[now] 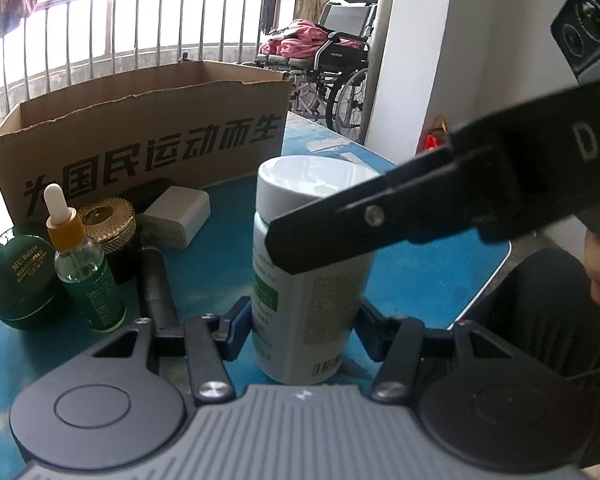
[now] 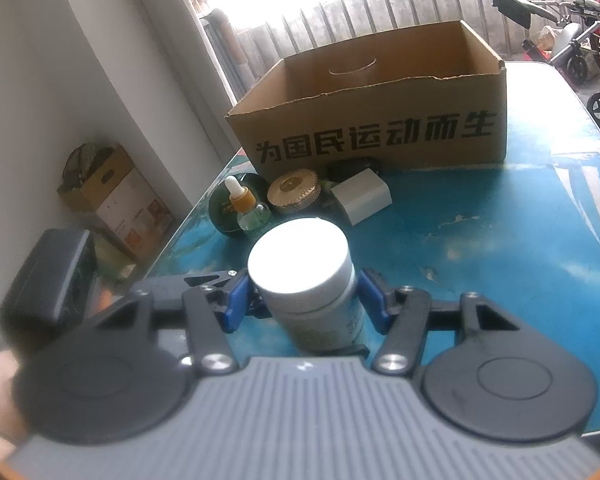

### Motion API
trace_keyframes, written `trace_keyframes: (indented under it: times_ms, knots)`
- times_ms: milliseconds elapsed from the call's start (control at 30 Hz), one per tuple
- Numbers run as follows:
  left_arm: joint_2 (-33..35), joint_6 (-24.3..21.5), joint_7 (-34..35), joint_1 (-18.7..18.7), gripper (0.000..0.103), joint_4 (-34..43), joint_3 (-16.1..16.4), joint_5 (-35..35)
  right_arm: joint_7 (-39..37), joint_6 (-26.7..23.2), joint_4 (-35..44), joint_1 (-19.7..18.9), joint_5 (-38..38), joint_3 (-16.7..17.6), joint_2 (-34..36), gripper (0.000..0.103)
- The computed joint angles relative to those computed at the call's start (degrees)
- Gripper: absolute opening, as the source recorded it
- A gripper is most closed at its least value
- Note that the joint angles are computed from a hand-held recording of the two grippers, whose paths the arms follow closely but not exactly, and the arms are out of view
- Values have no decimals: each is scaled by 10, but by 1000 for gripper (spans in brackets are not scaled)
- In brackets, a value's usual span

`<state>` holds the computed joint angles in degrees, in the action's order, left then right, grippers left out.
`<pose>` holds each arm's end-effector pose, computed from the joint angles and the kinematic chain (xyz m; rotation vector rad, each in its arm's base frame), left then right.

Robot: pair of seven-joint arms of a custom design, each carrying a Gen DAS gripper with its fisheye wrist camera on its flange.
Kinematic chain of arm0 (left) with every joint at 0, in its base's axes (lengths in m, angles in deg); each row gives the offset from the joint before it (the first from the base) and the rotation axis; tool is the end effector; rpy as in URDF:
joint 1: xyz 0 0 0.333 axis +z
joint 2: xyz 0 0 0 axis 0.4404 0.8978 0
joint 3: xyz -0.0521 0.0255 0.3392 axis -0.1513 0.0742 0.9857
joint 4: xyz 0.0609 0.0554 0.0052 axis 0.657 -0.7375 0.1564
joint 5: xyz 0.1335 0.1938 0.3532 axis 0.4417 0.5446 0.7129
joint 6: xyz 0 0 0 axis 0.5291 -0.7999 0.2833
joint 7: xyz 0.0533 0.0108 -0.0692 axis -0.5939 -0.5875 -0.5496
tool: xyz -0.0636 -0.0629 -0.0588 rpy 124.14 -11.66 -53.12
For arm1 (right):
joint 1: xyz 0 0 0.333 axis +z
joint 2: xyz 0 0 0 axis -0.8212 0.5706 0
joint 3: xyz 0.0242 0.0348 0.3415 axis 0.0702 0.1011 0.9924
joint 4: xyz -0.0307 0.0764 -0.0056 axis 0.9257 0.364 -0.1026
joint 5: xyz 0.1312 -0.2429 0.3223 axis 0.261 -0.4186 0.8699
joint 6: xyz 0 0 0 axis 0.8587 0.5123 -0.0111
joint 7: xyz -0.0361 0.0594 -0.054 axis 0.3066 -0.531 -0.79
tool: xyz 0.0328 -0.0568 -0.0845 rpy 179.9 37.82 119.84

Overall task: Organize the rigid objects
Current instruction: 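Hold the upright pill bottle raised between both grippers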

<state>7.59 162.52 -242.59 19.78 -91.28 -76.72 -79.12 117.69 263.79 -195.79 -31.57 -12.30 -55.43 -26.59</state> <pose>0.4979 -0.1109 0.3344 -0.9319 2.4913 -1.2320 0.3767 0.1765 0.4064 -1.5511 1.6154 -0.3628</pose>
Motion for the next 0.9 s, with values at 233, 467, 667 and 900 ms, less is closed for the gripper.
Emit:
trace_keyframes:
  times_ms: [233, 467, 667, 900]
  knots:
    - [2, 9, -7, -3, 57, 3, -3, 1, 7, -10, -1, 6, 0, -7, -6, 56]
    - [-15, 4, 8, -3, 71, -7, 0, -13, 12, -19, 2, 24, -8, -31, -8, 56]
    - [-11, -3, 13, -3, 68, -2, 2, -26, 10, -26, 4, 31, -9, -37, -9, 56]
    - [-11, -19, 19, 2, 57, -2, 4, -31, 9, -36, 8, 51, -10, -59, -9, 57]
